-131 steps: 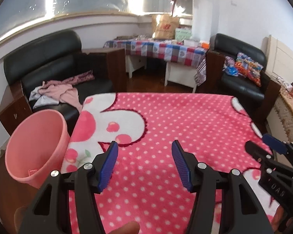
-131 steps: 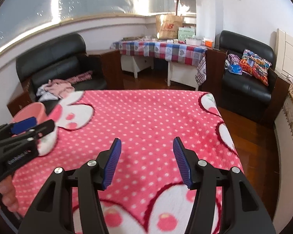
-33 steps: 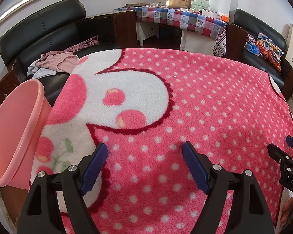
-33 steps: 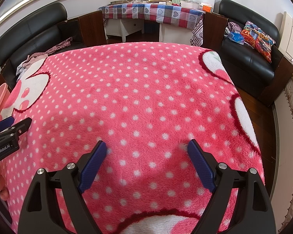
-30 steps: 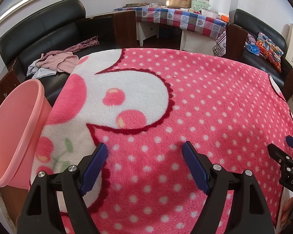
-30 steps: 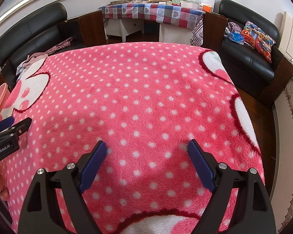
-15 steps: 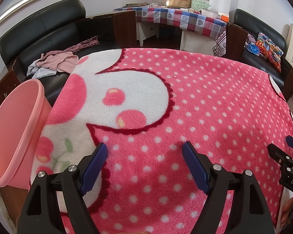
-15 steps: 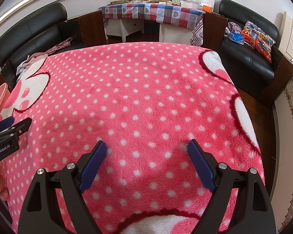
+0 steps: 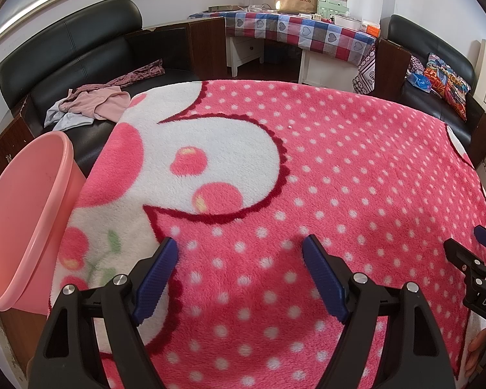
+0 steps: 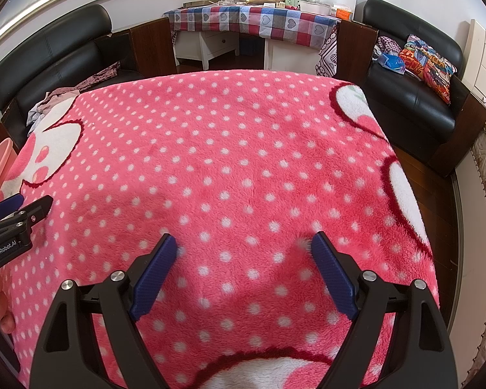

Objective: Collect trash

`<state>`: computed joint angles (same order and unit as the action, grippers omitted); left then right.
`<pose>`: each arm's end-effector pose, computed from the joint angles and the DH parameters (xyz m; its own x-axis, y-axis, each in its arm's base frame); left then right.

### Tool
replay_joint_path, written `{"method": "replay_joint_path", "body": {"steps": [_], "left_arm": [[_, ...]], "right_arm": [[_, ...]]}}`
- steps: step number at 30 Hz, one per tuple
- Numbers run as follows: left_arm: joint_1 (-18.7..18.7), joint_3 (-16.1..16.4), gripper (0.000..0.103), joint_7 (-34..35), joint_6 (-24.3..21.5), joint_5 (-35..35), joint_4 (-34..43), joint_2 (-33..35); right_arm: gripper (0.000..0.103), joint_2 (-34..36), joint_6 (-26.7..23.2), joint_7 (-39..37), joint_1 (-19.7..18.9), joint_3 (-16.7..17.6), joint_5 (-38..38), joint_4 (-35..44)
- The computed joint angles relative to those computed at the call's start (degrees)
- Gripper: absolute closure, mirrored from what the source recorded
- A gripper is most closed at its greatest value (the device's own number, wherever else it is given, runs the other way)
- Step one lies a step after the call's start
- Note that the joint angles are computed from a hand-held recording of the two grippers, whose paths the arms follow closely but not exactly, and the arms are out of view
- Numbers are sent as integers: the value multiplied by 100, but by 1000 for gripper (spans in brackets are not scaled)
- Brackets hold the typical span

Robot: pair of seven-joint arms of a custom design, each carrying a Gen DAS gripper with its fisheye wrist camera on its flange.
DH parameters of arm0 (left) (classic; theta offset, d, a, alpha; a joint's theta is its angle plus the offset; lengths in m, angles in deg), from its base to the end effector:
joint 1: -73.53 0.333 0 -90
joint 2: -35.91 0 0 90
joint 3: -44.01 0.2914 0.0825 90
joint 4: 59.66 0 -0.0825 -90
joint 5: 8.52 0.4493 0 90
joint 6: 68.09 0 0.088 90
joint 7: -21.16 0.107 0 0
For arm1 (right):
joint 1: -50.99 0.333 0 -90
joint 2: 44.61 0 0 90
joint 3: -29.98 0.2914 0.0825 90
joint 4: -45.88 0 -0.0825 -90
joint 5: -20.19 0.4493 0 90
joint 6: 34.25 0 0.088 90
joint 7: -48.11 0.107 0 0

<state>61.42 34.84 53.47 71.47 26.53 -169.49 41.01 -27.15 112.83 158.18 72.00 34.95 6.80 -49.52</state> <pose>0.6301 -0.2418 0.4419 0.2571 -0.9662 -0.0198 -0.7830 -0.1963 -0.5902 0.6706 0.3242 0.4492 0.2493 -0.9684 -0.0110 -0.7915 -0.1971 -0.5784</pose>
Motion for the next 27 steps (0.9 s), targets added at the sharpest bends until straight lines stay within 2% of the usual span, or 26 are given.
{"method": "replay_joint_path", "body": {"steps": [3,5,7,10,15,27], "left_arm": [[-8,1,25,-26,-31,47,8,1],[-72,-5,27,-236,-231,372,36,-25],[-142,-34,27,-480,-350,872,-5,-122],[-152,-121,27,-575,-354,1182,-73,-292],[-81,-221,27,-534,-263,942,-139,-468],[11,-293,27,-448,-54,486,-223,-519]], "right_arm": [[17,2,-15,-1,3,-3,-5,11],[17,-19,-66,217,110,-94,-284,19],[17,-151,137,688,286,-241,-878,-140],[17,-370,633,785,255,-155,-1003,-402],[17,-553,963,1328,392,-230,-1736,-488],[17,-614,970,1225,220,-108,-1524,-562]]}}
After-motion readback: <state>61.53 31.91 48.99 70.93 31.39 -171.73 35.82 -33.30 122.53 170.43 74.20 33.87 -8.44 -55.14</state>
